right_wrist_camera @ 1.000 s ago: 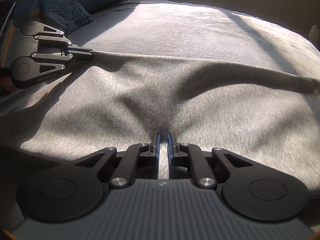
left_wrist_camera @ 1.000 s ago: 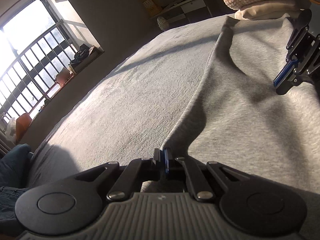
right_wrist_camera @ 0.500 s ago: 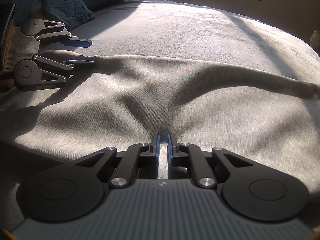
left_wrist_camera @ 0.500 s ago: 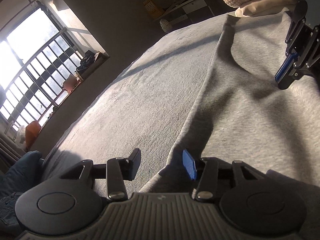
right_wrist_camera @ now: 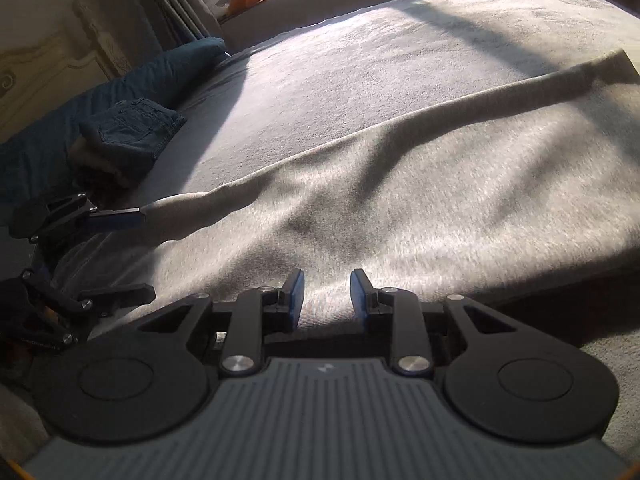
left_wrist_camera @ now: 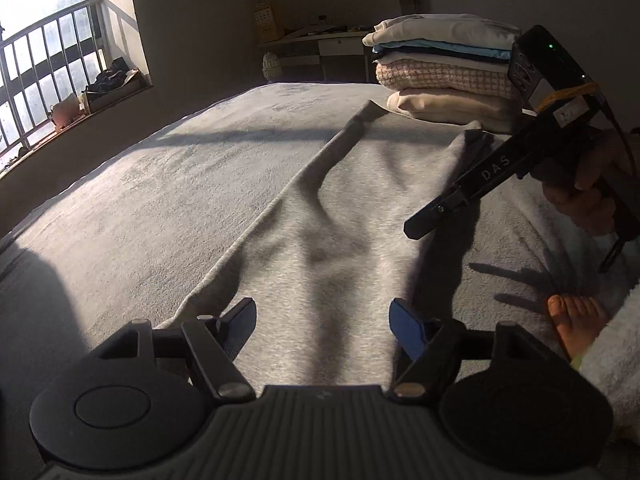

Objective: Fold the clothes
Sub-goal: 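Grasp the hoodie edge with the right gripper and fold it toward the stack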

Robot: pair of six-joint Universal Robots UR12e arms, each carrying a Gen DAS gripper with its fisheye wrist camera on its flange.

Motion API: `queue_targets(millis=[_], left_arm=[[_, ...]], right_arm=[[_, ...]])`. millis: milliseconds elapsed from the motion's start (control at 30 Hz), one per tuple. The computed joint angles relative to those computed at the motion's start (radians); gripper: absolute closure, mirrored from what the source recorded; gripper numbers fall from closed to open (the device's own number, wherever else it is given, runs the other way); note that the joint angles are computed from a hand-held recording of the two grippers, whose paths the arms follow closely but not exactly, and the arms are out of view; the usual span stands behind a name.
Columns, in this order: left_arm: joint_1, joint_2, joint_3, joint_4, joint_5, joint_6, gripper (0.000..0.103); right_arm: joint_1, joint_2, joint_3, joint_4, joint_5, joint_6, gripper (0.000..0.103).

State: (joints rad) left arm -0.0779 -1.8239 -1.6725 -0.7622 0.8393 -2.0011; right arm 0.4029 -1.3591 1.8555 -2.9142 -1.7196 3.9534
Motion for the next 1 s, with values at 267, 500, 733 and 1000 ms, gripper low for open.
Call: queue_targets(millis=[267,500,733,1000], left_arm=[[-0.038,0.036,-0.057,-0.014,0.075,0.076,0.054],[-0.072,0.039,-0.079,0.052,0.172,0.071,0.067],[-0.082,0.05,-0.101,0.081,0.209,0.116,0.067],[-0.09,0.04,-0.103,0.121,0.235,0.092,0.067]], right_arm=[[-0.022,-0.027,0.129,-0.207,-0.011,0.458,0.078],[-0.037,-0.029,0.2,-0.321,-0.095,0.729,0.077],[-0.042,-0.028,0.226,-0.366,-0.172,0.834,0.077],[-0.051,-0.023,0.233,-0.394,-0.203,0.853,0.078]])
